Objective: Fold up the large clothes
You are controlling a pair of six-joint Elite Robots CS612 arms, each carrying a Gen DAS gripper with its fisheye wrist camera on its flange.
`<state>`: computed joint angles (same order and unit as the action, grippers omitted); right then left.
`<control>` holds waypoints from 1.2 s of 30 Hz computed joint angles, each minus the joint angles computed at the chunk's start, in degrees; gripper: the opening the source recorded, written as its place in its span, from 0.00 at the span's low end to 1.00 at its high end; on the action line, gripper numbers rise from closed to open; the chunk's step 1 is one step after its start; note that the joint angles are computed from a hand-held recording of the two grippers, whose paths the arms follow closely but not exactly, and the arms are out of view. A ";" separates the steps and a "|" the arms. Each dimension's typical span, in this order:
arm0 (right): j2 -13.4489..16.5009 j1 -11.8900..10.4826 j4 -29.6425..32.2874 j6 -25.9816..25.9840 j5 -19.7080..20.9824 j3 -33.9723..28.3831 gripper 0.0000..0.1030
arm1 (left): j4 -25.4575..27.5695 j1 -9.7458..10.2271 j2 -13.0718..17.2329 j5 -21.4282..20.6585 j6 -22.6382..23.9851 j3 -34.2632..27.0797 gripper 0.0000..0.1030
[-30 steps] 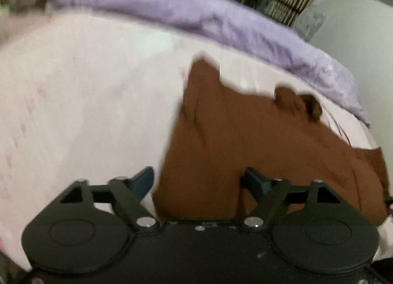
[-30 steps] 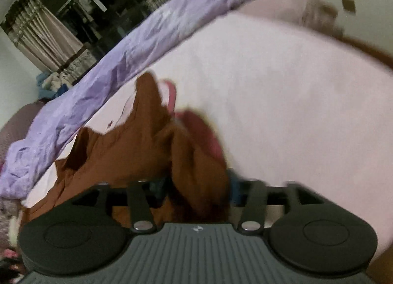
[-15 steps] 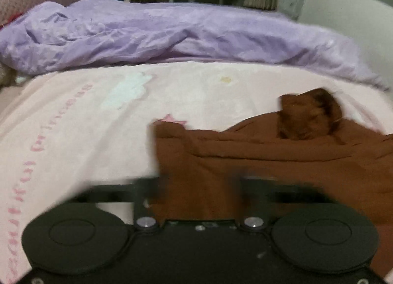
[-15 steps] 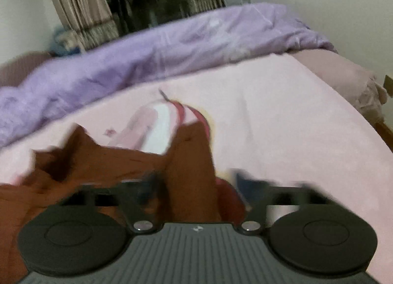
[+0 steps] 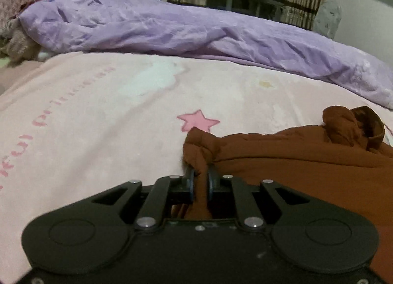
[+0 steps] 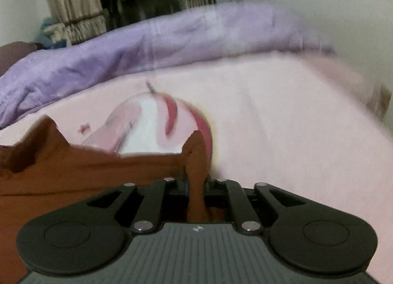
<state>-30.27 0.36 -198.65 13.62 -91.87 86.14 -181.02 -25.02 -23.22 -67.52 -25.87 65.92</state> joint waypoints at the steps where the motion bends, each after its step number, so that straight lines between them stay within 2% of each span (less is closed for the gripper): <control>1: -0.04 -0.19 -0.27 1.31 -0.02 0.11 0.29 | 0.32 -0.07 0.02 0.63 -0.16 -0.06 0.28; 2: 0.02 -0.34 -0.01 2.65 0.07 0.05 0.41 | 0.98 -0.12 0.07 1.53 -0.60 -0.21 0.34; 4: -0.05 -0.67 0.63 5.03 0.58 -0.04 0.54 | 2.09 -0.09 -0.06 2.74 -1.93 -0.27 0.58; 5: -0.31 -0.97 0.28 5.96 1.29 0.25 0.59 | 2.09 0.09 -0.61 3.31 -2.41 0.46 0.63; 6: -0.61 -1.40 -1.02 7.10 1.77 0.87 0.63 | 2.99 0.16 -0.92 4.13 -2.79 0.44 0.74; 7: -1.14 -1.80 -3.91 9.22 1.96 2.38 0.71 | 4.18 0.02 -1.53 5.76 -3.16 0.62 0.83; 8: -1.54 -2.14 -7.58 12.61 1.21 3.79 0.79 | 3.37 -0.24 -2.12 7.52 -2.87 1.29 0.85; 9: -1.79 -2.02 -12.94 18.37 -1.93 5.26 0.80 | 0.50 -0.55 -2.95 9.10 -2.07 2.70 0.89; 10: -2.08 -1.46 -17.07 21.81 -6.64 6.42 0.80 | -2.42 -0.80 -3.89 9.50 -1.40 4.39 0.94; 11: -2.67 -0.69 -19.45 22.85 -10.85 7.38 0.79 | -4.13 -0.99 -4.69 9.22 -0.98 5.32 0.96; 12: -3.47 0.03 -21.23 21.49 -13.75 8.53 0.77 | -5.19 -1.25 -5.47 8.66 -0.78 6.06 0.99; 14: -4.57 1.81 -24.13 17.52 -15.90 9.97 0.72 | -7.03 -2.14 -6.42 7.34 0.51 6.71 1.00; 16: -5.36 3.83 -26.03 12.49 -11.59 11.16 0.72 | -10.18 -3.44 -6.12 6.13 3.86 6.63 1.00; 18: -5.45 6.05 -24.42 8.18 -6.42 11.33 0.72 | -11.28 -4.40 -5.13 4.27 6.75 5.69 1.00; 21: -3.17 8.80 -20.62 4.87 -1.77 8.14 0.71 | -5.43 -4.89 -3.40 1.18 7.71 2.70 1.00; 22: -2.59 9.44 -18.43 3.60 -1.34 6.80 0.68 | -5.77 -5.05 -2.08 1.57 10.66 0.99 1.00; 24: -0.52 10.63 -15.33 1.12 -1.58 3.00 0.67 | -5.57 -5.47 0.56 5.78 15.36 -2.68 1.00; 25: 0.80 11.36 -13.81 -0.63 -3.22 0.93 0.67 | -2.98 -5.46 1.64 7.73 15.52 -4.57 1.00; 26: 1.76 11.85 -11.52 -2.14 -4.96 -0.61 0.67 | 0.15 -5.08 2.40 7.59 13.90 -6.01 1.00; 27: 2.73 12.07 -7.00 -2.90 -5.91 -2.50 0.67 | 3.04 -4.46 2.91 5.29 11.22 -6.94 1.00; 28: 3.21 11.89 -4.15 -2.34 -5.24 -3.26 0.66 | 3.52 -3.71 3.71 2.18 8.48 -7.59 1.00; 29: 3.18 11.64 -3.69 -1.28 -4.44 -3.34 0.66 | 1.95 -3.29 4.61 0.98 6.84 -7.92 1.00; 31: 3.06 10.93 -5.29 0.57 -2.24 -2.79 0.67 | 1.47 -2.85 4.39 -0.33 5.12 -7.74 1.00; 33: 2.97 10.36 -5.31 2.14 -0.05 -2.50 0.67 | 0.84 -3.04 4.82 0.56 4.48 -8.15 1.00; 36: 2.80 10.50 -5.24 1.65 -0.71 -2.25 0.67 | 2.15 -3.29 5.02 1.27 5.17 -8.81 1.00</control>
